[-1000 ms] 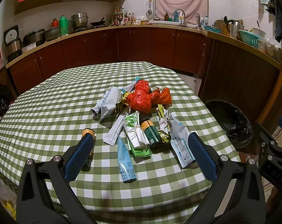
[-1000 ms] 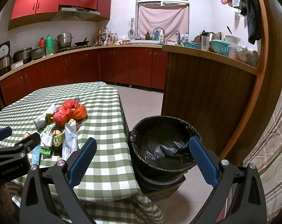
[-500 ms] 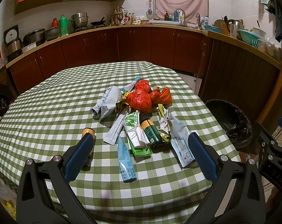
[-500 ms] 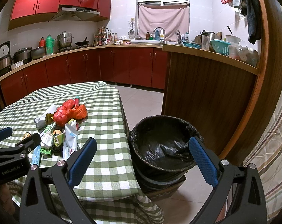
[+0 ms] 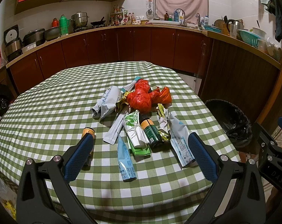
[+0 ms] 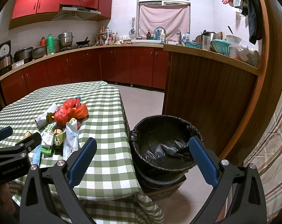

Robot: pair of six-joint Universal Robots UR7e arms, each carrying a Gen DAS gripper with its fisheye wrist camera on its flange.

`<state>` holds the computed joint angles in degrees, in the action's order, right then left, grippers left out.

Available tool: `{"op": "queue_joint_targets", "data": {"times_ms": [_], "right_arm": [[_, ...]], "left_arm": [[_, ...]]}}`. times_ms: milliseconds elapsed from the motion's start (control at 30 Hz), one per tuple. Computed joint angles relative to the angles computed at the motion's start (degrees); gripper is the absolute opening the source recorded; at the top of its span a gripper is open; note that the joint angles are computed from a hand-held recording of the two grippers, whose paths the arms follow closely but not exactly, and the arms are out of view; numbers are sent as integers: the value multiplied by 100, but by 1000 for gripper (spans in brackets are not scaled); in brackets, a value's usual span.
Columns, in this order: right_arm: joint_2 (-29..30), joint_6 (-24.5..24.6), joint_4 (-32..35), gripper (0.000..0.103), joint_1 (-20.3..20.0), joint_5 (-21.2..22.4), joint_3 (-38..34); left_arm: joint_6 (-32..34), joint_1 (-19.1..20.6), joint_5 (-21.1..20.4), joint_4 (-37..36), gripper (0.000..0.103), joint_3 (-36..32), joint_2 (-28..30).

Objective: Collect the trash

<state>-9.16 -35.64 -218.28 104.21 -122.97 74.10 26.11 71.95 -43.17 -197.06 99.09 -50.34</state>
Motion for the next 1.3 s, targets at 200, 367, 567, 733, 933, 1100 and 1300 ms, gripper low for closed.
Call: {"op": "queue_joint_targets", "data": {"times_ms": [200,367,567,733,933,1100,1300], "right_arm": [[-2,-12,-3,96,-1,2,3],[-13,-11,3,96,0,-5,12],[99,-55,44,96,14,-27,-96],[122,3,280,96,14,44,-134],[276,20,625,96,60,224,-380],[399,42,918,96,70,322,-618],[520,150,1340,96,41,334,-847]], "left_arm": [[0,0,-2,5,99,5,-7],[-1,-1,14,2,99,-4,4],[-48,90,113,123,99,6,-64],[-33,234,206,151,95,-21,-169],[-229,427,298,394,84,-72,-319],[-309,547,371,506,84,-63,-387],[-375,676,348,798,78,-197,-350]]}}
